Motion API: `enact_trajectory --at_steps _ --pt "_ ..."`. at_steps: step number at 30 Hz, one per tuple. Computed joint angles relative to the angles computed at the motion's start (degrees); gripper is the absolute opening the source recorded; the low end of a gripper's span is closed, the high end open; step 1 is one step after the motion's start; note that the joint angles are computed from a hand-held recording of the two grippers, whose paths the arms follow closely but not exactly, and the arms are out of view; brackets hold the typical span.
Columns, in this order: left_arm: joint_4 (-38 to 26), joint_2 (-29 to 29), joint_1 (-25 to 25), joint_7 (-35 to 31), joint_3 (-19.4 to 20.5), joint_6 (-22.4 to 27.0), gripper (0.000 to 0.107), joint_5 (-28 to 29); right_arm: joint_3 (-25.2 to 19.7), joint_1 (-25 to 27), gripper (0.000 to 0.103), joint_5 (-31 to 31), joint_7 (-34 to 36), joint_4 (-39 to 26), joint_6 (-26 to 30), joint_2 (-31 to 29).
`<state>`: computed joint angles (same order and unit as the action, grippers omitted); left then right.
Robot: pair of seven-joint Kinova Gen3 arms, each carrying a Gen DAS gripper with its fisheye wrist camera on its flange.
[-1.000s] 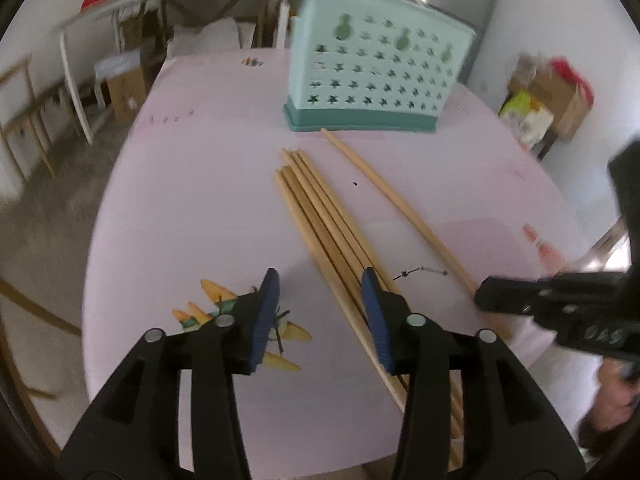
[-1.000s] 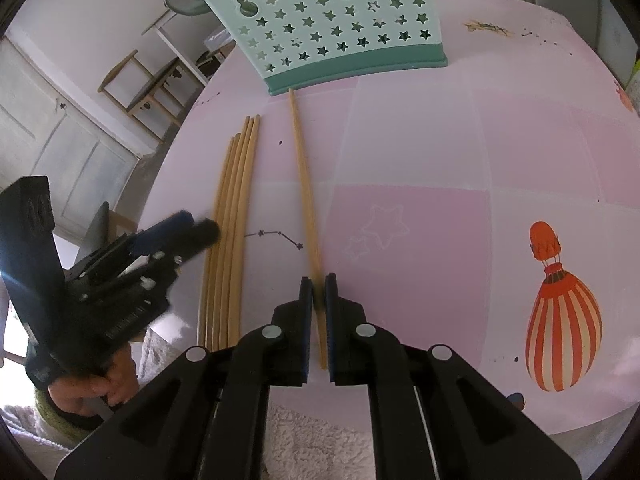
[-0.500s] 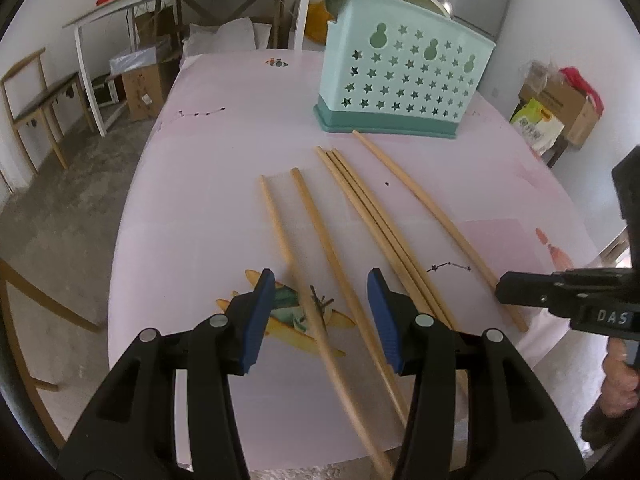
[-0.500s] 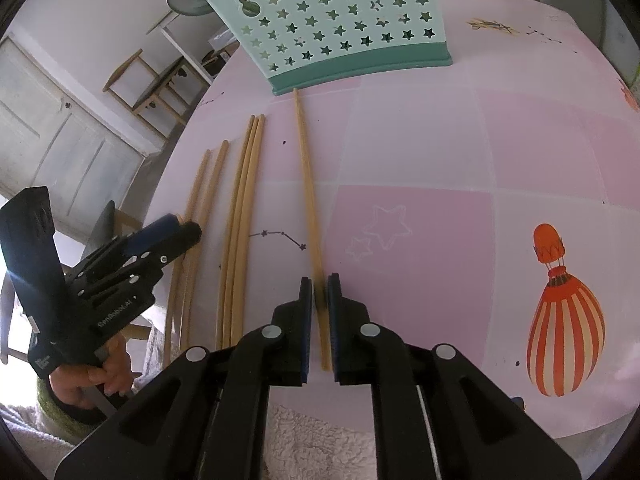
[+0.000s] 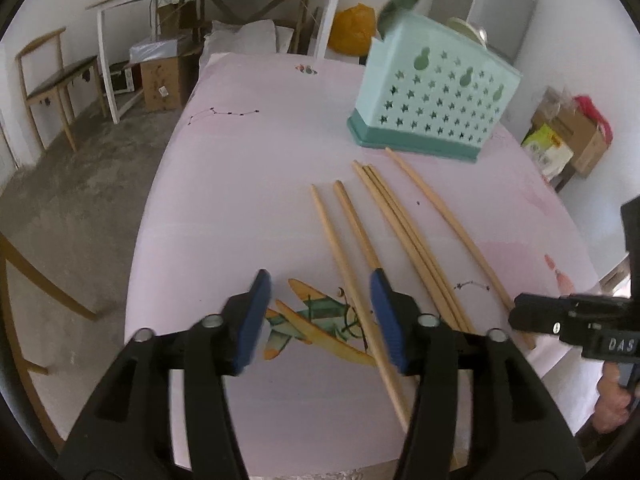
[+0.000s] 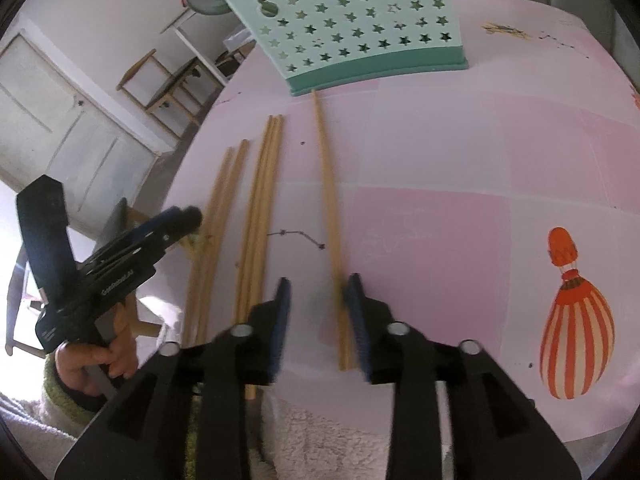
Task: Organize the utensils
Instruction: 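Open the right tool and release the chopstick on the table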
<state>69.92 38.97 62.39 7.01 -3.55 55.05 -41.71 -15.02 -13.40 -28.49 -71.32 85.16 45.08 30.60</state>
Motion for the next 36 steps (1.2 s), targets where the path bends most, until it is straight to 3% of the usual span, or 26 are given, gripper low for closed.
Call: enact_trajectory --at_steps 1,4,9,15,23,36 --pt "0.61 -0.22 0.34 1.03 -0.43 -0.42 0.072 -0.37 -0.19 0.16 0.039 -0.21 0.26 -0.01 0.03 0.05" --pt "3.03 -1.34 0.15 3.35 -0.6 -2.81 0.084 -0.91 -0.31 0.48 0.042 -0.64 0.71 0.51 -0.73 -0.39" --pt "5.87 -2.55 -0.16 5.69 -0.69 -6.45 0.094 -2.03 0.27 1.45 0.059 -1.81 0.4 2.96 -5.6 -2.21" --pt "7.64 -3.19 -0.06 7.44 -0.59 -8.69 0.095 -3.61 3.27 -1.03 0.075 3.26 -6.66 3.59 -8.56 -2.75" --pt "13.4 -6.04 0.17 14.4 -2.54 -16.96 0.095 -5.9 0.3 1.03 0.097 3.32 -5.82 4.44 -9.9 -2.09" --pt "13.33 -6.49 -0.97 13.83 -1.48 -17.56 0.095 -4.39 3.56 -4.64 0.097 11.05 -10.91 5.34 -12.56 -3.0"
